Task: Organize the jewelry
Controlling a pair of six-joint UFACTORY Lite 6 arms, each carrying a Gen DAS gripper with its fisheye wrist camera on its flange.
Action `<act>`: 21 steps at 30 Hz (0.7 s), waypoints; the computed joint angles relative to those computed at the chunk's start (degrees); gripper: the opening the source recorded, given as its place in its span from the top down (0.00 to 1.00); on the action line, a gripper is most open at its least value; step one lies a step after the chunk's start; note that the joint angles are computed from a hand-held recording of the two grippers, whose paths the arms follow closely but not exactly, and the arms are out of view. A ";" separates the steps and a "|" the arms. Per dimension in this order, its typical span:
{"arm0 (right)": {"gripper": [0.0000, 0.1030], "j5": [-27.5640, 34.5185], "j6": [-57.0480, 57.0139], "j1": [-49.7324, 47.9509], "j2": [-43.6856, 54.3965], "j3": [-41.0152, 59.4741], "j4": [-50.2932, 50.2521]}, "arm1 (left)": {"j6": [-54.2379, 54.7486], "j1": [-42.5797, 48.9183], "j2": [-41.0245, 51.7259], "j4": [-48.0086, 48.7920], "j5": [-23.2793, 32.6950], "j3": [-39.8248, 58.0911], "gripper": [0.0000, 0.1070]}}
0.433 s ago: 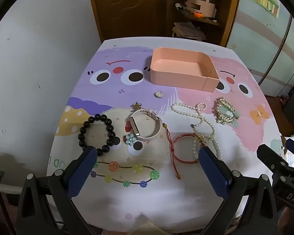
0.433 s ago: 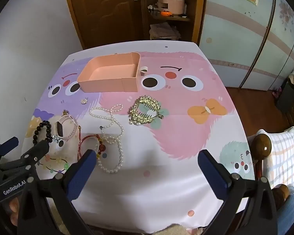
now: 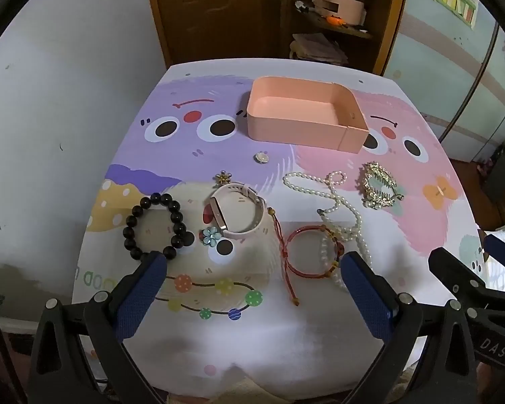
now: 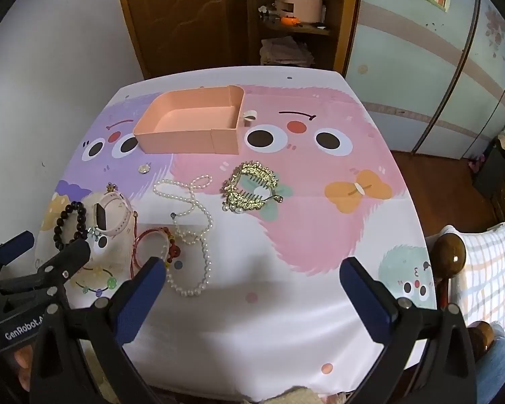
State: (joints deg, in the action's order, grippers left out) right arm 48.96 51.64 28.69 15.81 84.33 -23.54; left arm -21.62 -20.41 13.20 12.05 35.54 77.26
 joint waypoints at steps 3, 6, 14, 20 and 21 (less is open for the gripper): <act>0.00 -0.30 0.12 0.28 -0.36 -0.34 -0.22 | 0.24 0.09 0.13 -0.10 0.30 0.45 0.05; 0.00 -0.66 -0.14 0.11 -0.98 -0.86 -0.08 | 0.31 -0.09 0.43 -0.18 1.21 1.27 0.05; 0.00 -1.15 -0.03 0.37 -1.21 -1.28 -0.28 | 0.30 -0.48 0.22 -0.57 2.76 2.06 0.05; 0.00 -1.31 0.24 0.55 -1.24 -1.48 -0.53 | 1.52 0.22 1.16 -1.71 1.81 1.94 0.05; 0.00 -1.35 0.34 0.60 -1.27 -1.55 -0.58 | 2.00 0.34 1.20 -2.28 1.94 2.04 0.05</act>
State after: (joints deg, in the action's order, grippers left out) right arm 47.61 51.98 29.28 14.54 82.78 -24.12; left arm -19.63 -20.07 14.39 9.77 37.47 79.30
